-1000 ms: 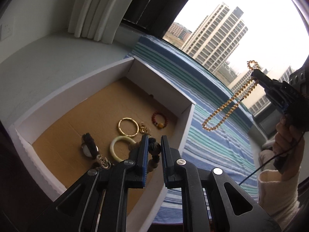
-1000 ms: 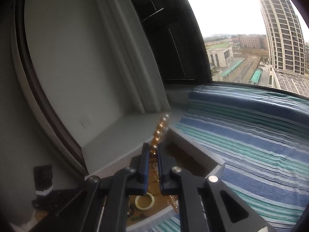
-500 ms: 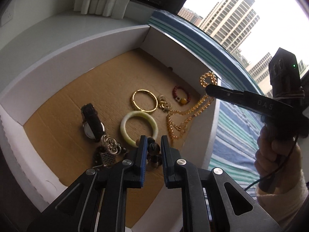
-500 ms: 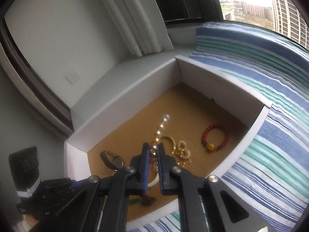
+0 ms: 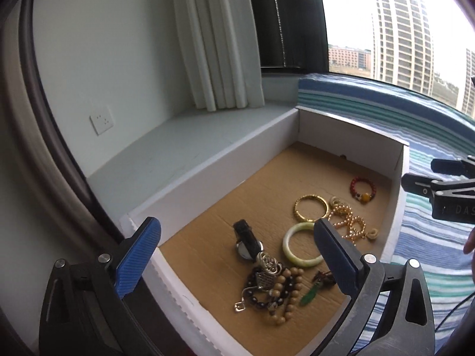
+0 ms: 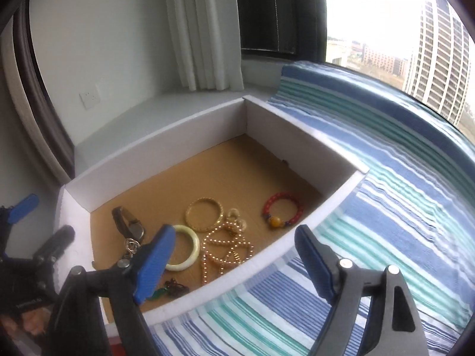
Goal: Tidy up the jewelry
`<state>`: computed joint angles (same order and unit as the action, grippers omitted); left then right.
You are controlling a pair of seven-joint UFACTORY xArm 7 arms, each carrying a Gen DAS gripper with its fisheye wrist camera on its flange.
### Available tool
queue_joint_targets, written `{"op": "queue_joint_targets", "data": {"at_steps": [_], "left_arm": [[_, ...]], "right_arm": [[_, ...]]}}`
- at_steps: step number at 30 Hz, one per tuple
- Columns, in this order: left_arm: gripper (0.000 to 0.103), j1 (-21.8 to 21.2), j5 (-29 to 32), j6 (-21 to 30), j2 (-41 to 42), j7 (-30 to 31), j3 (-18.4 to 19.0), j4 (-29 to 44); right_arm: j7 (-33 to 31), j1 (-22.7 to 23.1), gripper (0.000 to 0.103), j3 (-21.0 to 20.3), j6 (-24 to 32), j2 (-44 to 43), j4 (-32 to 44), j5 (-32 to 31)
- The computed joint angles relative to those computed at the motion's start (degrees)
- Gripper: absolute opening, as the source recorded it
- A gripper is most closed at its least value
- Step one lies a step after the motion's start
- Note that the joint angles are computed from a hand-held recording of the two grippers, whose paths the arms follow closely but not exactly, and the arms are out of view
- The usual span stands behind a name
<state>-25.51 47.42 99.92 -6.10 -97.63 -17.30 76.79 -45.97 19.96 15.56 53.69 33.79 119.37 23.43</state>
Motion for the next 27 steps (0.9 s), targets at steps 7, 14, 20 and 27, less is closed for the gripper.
{"op": "queue_joint_targets", "data": {"at_steps": [7,14,20,27], "left_arm": [[0.102,2.4,-9.2,-5.4,-3.7,-1.8,1.3,-2.1],[0.102,3.9,-12.5,-4.2,-4.2,-3.9,0.0,-1.9],[0.102,4.2,-13.3,-3.9,-5.0,-4.8,-0.3,-2.7],[0.102,4.4,-13.6,-4.6,-5.2,-4.8,-0.2,-3.1]], "right_arm": [[-0.7,0.6,0.084,-1.4,-4.4,-4.5,-6.4,-3.9],[-2.5,0.2,0.084,-0.5,-2.8,-7.3,-9.9,-3.1],[-2.9,1.1,0.084,-0.7,-1.5,-8.7,-11.9,-3.1],[-2.1,1.9,0.084,-1.1,-2.0,-9.7,-13.3,-4.3]]}}
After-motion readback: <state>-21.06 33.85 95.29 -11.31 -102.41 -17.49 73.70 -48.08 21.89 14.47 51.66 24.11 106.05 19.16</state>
